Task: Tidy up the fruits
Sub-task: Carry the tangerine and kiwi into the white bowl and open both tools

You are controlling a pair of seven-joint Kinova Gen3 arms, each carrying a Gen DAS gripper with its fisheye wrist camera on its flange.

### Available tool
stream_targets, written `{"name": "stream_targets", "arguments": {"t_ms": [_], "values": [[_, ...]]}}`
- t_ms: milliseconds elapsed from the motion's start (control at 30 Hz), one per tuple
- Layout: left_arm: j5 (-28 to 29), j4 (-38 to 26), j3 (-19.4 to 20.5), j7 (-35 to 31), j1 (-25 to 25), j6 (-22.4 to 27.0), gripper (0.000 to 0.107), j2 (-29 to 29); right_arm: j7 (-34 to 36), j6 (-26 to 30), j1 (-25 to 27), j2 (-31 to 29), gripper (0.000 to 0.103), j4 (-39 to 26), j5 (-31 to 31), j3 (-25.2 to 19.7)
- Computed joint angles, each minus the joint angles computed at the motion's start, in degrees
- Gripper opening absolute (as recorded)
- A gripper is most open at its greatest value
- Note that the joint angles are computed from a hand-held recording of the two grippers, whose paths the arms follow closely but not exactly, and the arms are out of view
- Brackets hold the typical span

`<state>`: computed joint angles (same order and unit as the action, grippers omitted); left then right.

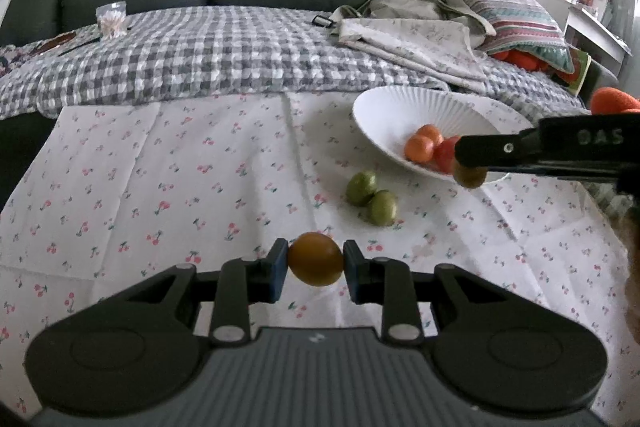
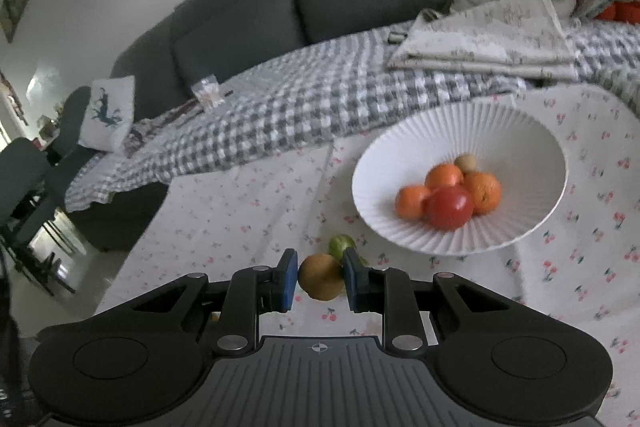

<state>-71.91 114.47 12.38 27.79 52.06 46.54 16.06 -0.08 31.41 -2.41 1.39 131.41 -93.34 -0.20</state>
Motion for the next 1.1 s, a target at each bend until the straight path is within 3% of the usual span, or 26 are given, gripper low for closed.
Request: {"name": "stream_targets", "arguments": {"t_ms": [333,667,967,1100], "values": [[1.72,-6.88,-0.79,-6.6,1.27,2.1,0.028,3.02,-3.14,5.22,2.88,-4.27,0.024,-2.3,12.34,2.98],[2.08,-16.41,-5.12,-14.66,3.71,0.8,0.028,9.58,-5.6,9.1,8.35,-1.02,0.024,-6.64,13.29,6.09],[3.92,-22.87,-10.03,-20.14,4.51,-2.06,0.028,14.12,-9.71,4.33,10.95,3.73,0.024,-10.27,16.02,4.36],[3.34,-23.58,-13.01,-16.93,3.86,-4.92,0.028,14.89,-11.02,2.61,11.77,6.35,0.024,-11.76,16.4,2.98]]}}
